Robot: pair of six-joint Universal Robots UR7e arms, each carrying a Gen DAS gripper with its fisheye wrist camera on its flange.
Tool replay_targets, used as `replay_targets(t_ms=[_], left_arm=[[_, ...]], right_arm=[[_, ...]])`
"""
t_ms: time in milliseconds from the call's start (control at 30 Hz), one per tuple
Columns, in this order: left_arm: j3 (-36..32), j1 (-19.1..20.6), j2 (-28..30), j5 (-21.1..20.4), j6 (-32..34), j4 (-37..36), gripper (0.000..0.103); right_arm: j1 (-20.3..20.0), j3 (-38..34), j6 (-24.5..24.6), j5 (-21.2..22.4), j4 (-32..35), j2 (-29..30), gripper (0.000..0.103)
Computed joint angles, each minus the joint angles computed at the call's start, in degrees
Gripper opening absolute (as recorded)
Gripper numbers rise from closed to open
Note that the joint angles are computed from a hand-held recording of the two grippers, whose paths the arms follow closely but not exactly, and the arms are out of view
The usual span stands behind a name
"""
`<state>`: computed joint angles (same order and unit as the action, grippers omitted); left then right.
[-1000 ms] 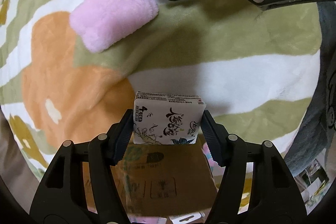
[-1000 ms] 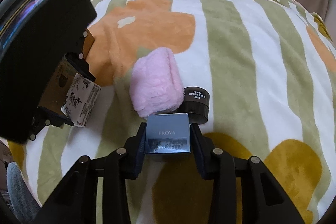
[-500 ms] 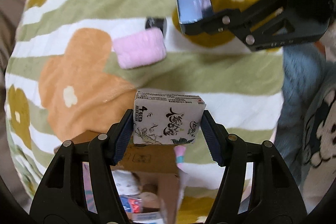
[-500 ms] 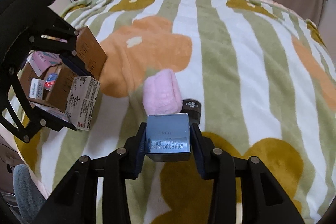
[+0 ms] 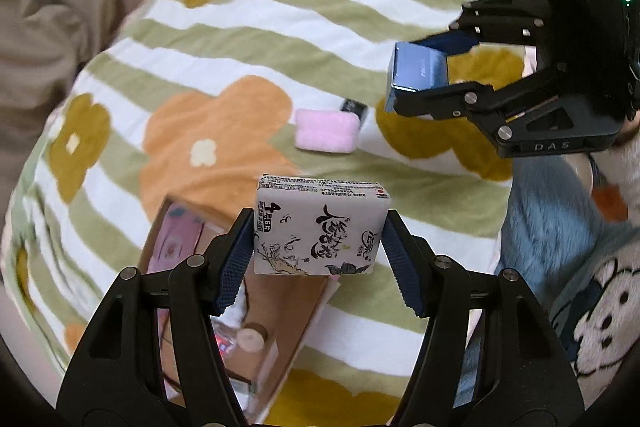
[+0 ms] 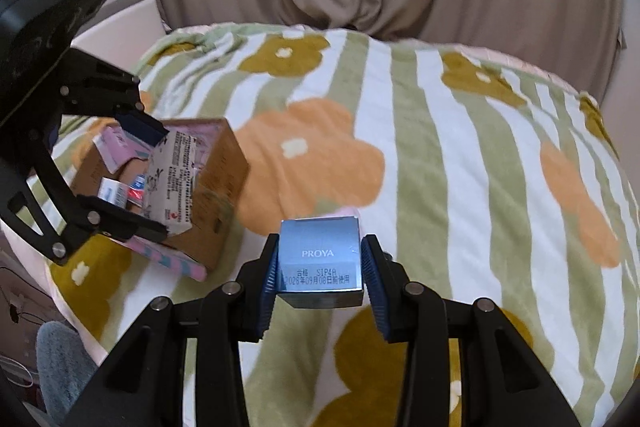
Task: Organize objects
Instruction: 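Lift the tissue pack and PROYA box and carry both over the cardboard box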
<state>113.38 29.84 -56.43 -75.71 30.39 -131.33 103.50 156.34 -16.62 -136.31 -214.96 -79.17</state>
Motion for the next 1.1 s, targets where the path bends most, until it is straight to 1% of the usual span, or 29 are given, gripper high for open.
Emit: replay_targets(t_ms=[67,167,267,333,433,500,667,767,867,933,1100], left_arm=[[1.6,0.9,-1.8,-0.8,-0.4,-2.4,0.060],[3.5,3.0,-6.1,-2.5,-2.8,-4.8,0.060],[4.8,5.0,-9.7,-2.5,-5.4,-6.5,0.060],[5.5,6.0,-11.4,-1.5,-6.5,-7.2,0.060],[6.6,7.2,-13.4,1.7,-7.6,-8.1,0.060],[6.9,8.3,-14.6,2.5,-8.0,-8.5,0.060],[7.8,12.3,-17.6,2.7,-10.1,-11.5,0.060],[8.6,14.7,-19.0,3.6,-11.5,-14.4,0.060],[8.9,16.6,-19.0,5.5,-13.1,-16.8,0.060],[9.3,18.0,-18.5,7.5,-13.6,-19.1,0.060],[9.0,21.6,-15.4,12.3,-13.8,-24.4,0.060]], right_arm=[[2.2,-1.3,0.7,-0.9,1.4,0.4,0.037],[5.5,-3.4,1.5,-2.2,3.4,1.5,0.037],[7.9,-5.7,1.9,-2.9,4.5,3.4,0.037],[9.1,-7.1,2.1,-2.9,5.2,4.8,0.037],[10.4,-9.5,2.1,-2.6,6.4,7.2,0.037],[11.3,-11.2,2.0,-2.4,7.0,9.1,0.037],[12.2,-14.7,1.7,-1.3,7.8,13.1,0.037],[11.8,-16.9,2.1,0.4,8.7,15.6,0.037],[11.1,-18.8,2.7,2.2,9.4,17.6,0.037],[10.8,-20.1,2.9,2.9,9.7,19.1,0.037],[9.8,-23.6,2.8,4.0,10.9,23.1,0.037]])
